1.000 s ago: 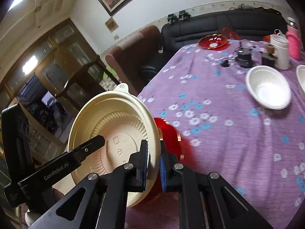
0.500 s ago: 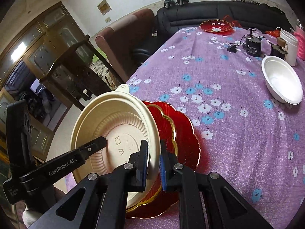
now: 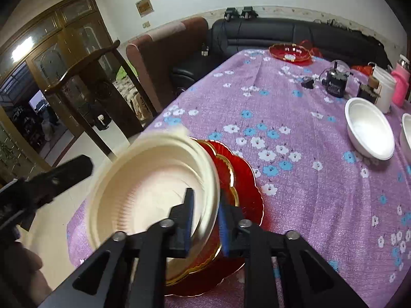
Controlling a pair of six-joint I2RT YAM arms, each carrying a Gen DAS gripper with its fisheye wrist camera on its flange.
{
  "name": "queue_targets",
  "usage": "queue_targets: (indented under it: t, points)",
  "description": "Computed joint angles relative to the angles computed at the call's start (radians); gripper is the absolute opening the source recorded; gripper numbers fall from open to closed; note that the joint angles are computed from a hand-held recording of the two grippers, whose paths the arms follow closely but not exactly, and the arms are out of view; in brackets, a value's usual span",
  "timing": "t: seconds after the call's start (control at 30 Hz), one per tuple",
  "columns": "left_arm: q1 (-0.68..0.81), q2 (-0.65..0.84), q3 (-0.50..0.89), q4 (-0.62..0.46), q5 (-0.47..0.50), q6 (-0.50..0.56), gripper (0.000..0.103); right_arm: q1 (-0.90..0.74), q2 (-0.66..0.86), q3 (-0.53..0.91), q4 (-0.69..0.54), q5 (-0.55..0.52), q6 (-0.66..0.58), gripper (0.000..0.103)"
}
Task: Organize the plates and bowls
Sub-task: 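Lower the cream bowl onto the red plate stack with the left gripper, then open the left gripper and move it toward the white foam bowls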
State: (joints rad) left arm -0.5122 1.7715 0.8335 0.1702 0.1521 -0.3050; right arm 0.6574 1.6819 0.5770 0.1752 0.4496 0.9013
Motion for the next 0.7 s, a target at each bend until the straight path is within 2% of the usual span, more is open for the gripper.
queue_targets:
  t: [0.13,0.33,0.7]
  points:
    - [0.005,-0.083,-0.069,0.034,-0.006,-0.007,0.072,0.042,-0.07,-0.03,-0.014,0.077,0.014,0.029]
    - [-0.014,-0.145,-0.113,0.04,-0.002,-0.009,0.072,0.122,-0.184,-0.071,-0.091,0.199,0.063,0.039]
    - [-0.182,-0.221,-0.147,0.015,-0.068,-0.008,0.075,0.2,-0.422,-0.217,-0.239,0.297,0.2,0.043]
